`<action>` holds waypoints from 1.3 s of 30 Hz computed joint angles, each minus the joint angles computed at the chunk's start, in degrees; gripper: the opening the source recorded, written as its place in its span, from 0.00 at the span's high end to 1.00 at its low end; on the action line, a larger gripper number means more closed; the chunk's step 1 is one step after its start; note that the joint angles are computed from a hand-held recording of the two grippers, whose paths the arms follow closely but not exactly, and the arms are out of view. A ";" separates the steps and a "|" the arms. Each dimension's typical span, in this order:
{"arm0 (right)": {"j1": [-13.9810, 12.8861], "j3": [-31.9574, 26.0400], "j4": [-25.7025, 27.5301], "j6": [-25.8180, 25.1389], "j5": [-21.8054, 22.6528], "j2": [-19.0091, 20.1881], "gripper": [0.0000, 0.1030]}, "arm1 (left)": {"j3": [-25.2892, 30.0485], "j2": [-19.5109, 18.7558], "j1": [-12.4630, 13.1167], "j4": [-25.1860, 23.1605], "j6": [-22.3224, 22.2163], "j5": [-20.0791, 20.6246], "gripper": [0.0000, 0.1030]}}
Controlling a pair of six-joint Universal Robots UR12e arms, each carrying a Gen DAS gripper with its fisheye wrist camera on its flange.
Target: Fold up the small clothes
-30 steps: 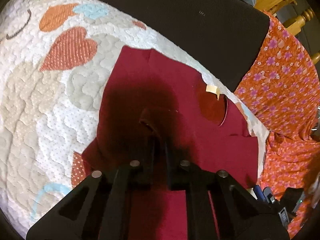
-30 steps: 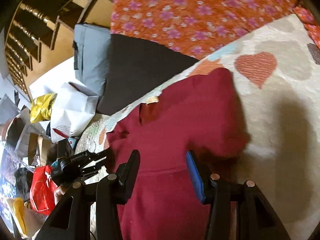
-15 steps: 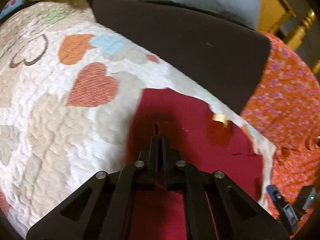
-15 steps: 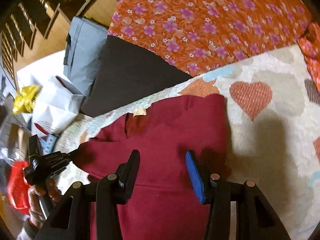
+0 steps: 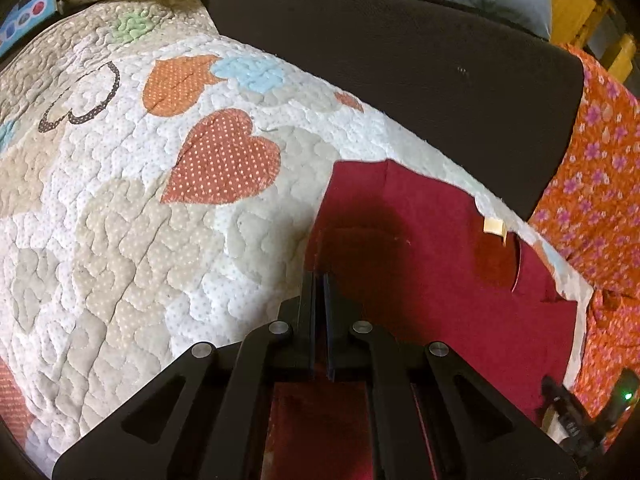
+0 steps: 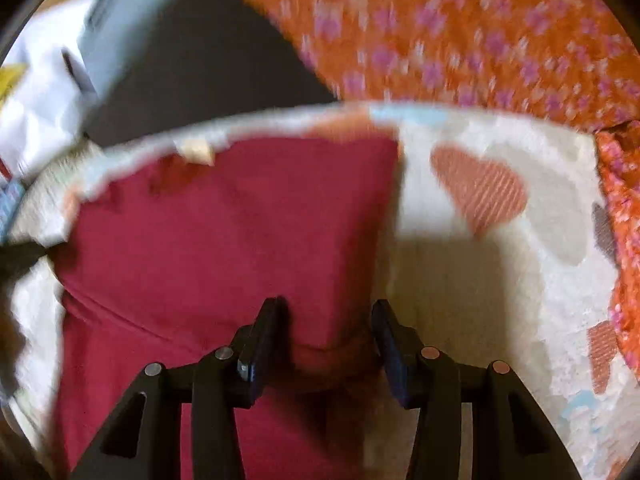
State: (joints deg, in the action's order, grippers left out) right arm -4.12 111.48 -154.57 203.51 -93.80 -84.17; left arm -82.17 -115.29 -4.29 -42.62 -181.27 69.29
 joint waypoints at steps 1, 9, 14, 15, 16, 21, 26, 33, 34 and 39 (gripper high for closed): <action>-0.34 0.44 0.22 1.50 0.54 -0.71 0.55 | -0.06 0.07 0.10 -0.07 -0.16 -0.38 0.98; 1.90 0.97 -2.58 0.31 -5.70 -3.12 0.55 | -1.03 1.32 -0.50 -0.24 1.02 1.47 0.95; 3.09 -1.36 5.84 -0.65 -9.49 0.25 0.56 | -1.95 1.41 -1.47 0.75 3.94 4.31 0.62; 2.63 -0.46 4.48 0.81 -7.89 0.05 0.56 | -1.98 1.34 -1.61 0.41 4.24 4.85 0.61; 2.29 0.56 2.72 1.95 -6.90 -0.48 0.56 | -1.95 1.25 -1.75 -0.15 4.69 5.44 0.61; 2.22 1.97 3.59 2.39 -4.93 -3.88 0.55 | -3.99 2.72 -2.10 0.71 7.53 7.30 0.61; 2.53 5.40 2.31 4.03 1.99 -8.17 0.55 | -7.87 6.34 -1.65 1.25 10.60 6.48 0.53; 6.19 8.46 4.46 5.57 1.40 -10.61 0.55 | -15.06 12.48 -0.33 4.94 14.28 5.14 0.43; 6.46 9.03 4.56 6.25 1.89 -10.94 0.55 | -15.94 13.23 -0.02 4.73 14.75 4.75 0.42; 7.79 10.83 8.64 7.86 0.78 -12.83 0.55 | -20.81 17.64 2.85 -2.61 18.31 0.68 0.43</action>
State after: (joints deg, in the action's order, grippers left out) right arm 3.66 122.32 -145.93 211.37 -93.02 -97.00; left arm -102.99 -97.65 -1.44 -45.23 -162.96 69.97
